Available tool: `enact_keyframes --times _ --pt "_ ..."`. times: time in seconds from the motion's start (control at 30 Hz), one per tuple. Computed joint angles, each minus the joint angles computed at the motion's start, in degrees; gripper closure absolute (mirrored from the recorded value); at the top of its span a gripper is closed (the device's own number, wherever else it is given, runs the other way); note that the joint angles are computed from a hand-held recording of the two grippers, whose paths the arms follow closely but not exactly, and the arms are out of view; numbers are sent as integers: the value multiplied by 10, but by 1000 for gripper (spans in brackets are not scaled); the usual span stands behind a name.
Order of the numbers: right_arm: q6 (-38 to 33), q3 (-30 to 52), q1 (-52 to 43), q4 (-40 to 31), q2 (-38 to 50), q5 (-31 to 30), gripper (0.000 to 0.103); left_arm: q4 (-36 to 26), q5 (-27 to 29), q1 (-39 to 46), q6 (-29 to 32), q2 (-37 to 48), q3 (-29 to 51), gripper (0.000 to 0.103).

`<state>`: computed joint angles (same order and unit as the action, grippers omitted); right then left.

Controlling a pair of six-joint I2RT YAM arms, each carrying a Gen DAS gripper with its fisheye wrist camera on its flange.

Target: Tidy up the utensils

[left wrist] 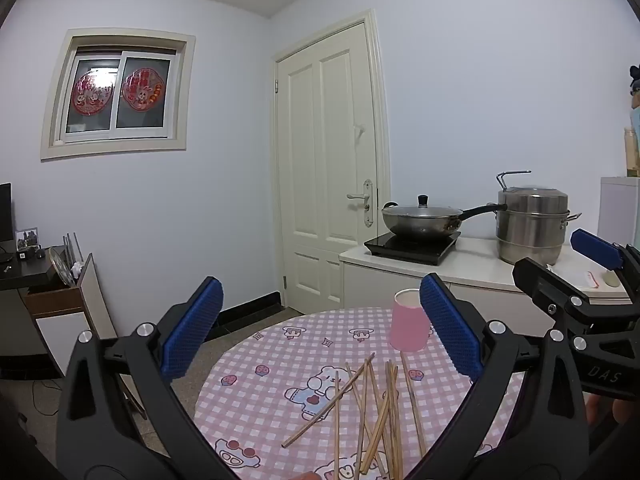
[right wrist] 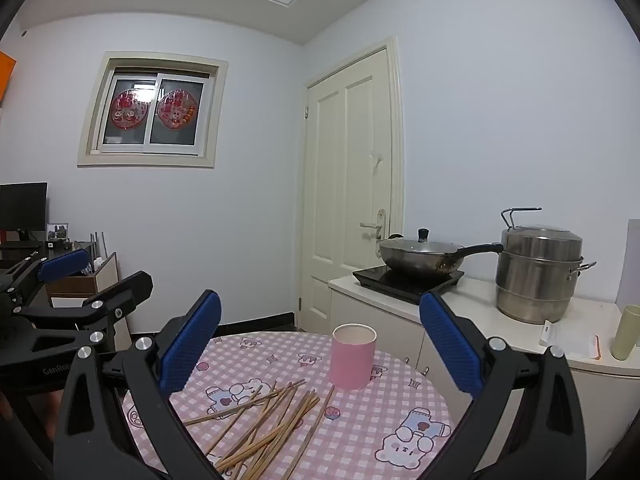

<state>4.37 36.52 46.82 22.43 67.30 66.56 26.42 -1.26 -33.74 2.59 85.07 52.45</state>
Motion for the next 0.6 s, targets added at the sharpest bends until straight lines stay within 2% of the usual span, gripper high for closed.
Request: enact_keyframes --times 0.27,0.37,0.47,0.6 --pt "12 10 4 -19 2 3 7 -4 0 -2 1 -3 -1 6" --pt "9 13 8 -20 4 10 7 13 8 7 1 -3 -19 6" --pt "8 -5 1 14 20 4 7 10 10 8 0 -2 -17 6" --pt "10 -2 5 9 21 11 7 13 10 5 -2 6 -13 6"
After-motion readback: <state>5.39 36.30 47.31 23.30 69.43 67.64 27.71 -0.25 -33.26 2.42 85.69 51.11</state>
